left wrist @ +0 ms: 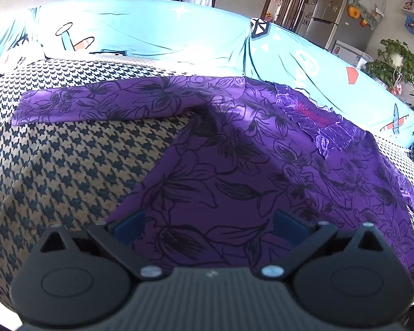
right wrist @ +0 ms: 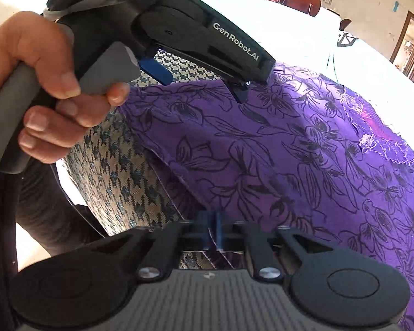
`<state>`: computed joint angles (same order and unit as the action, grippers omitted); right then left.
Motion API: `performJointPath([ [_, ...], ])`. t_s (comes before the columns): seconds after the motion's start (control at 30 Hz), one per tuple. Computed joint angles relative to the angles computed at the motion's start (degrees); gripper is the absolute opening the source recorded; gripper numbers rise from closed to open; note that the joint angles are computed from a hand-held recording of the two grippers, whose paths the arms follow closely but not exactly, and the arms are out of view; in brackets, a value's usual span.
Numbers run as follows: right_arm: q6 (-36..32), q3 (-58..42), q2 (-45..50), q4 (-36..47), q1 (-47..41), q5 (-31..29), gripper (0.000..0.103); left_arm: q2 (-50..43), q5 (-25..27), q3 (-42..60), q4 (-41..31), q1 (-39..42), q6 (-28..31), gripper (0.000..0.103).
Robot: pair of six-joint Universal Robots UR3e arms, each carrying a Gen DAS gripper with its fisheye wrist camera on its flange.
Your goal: Fold clothes
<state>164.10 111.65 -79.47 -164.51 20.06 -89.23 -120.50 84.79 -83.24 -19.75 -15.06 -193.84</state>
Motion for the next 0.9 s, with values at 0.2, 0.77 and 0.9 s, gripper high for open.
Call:
performJointPath([
  [0.2, 0.78, 0.64, -1.78, 3.81, -3.05, 5.04, 0.007, -0.13, 0.28, 0.27, -0.56, -0.15, 0.45, 0.103],
  [0.77, 6.02, 2.96, -8.30, 11.28, -8.47, 12.54, 0.018, -7.22, 11.71, 8.48, -8.30, -7.50, 7.65, 0.103],
  [0.9, 7.76, 4.90, -10.68, 10.09, -10.42, 11.89, 0.027, -7.05, 11.97, 7.89, -7.64, -7.62, 6.91, 0.103],
])
